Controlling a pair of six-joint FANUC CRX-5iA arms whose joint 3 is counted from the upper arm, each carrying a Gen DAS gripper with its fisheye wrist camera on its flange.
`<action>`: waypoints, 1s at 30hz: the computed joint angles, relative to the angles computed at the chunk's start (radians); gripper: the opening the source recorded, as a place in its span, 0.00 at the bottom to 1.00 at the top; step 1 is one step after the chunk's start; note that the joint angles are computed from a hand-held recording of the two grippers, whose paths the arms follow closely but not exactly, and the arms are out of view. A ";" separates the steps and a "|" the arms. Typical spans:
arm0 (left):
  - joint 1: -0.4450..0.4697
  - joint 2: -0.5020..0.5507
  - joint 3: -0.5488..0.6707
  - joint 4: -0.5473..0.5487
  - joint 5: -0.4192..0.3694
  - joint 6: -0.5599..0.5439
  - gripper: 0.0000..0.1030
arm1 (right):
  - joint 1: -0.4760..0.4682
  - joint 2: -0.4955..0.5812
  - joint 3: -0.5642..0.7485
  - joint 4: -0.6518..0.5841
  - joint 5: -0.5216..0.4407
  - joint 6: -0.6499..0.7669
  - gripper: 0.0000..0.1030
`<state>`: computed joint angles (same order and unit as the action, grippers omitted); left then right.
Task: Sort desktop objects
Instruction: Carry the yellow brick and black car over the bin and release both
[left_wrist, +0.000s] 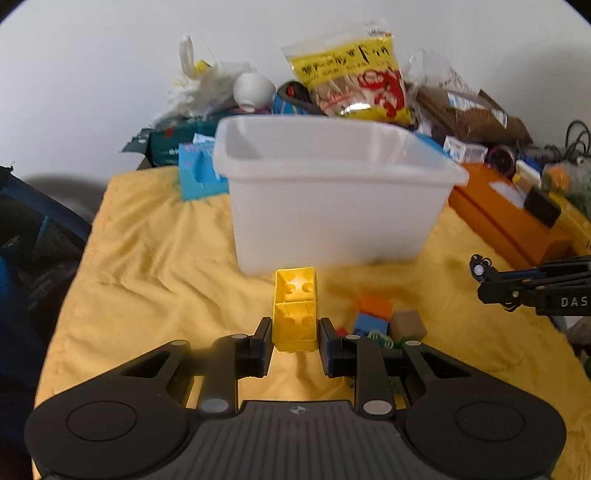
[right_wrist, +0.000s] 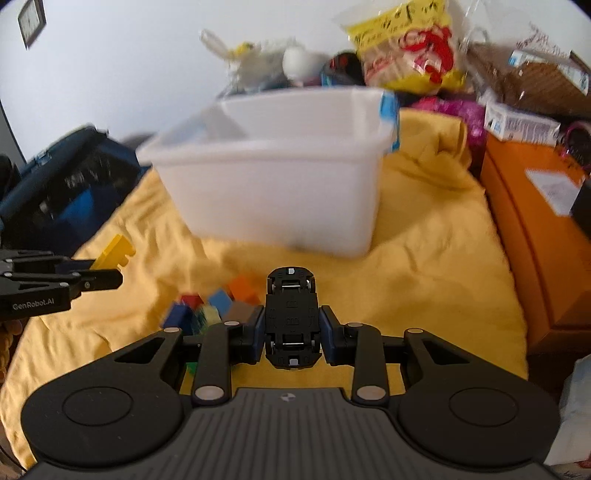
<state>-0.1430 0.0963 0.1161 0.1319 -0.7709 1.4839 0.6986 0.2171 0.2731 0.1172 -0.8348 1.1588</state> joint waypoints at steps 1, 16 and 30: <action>0.003 0.000 0.006 0.003 0.000 0.000 0.28 | 0.001 -0.005 0.000 0.006 0.007 -0.008 0.33; 0.035 0.085 0.214 0.059 -0.035 0.010 0.28 | -0.018 0.064 0.182 0.071 -0.011 -0.049 0.33; 0.040 0.265 0.519 0.079 -0.114 -0.006 0.28 | -0.066 0.243 0.500 0.022 -0.095 0.006 0.33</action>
<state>-0.1035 0.3609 0.6347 0.2107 -0.8853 1.4776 0.6321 0.4604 0.7728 0.1394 -0.9297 1.1645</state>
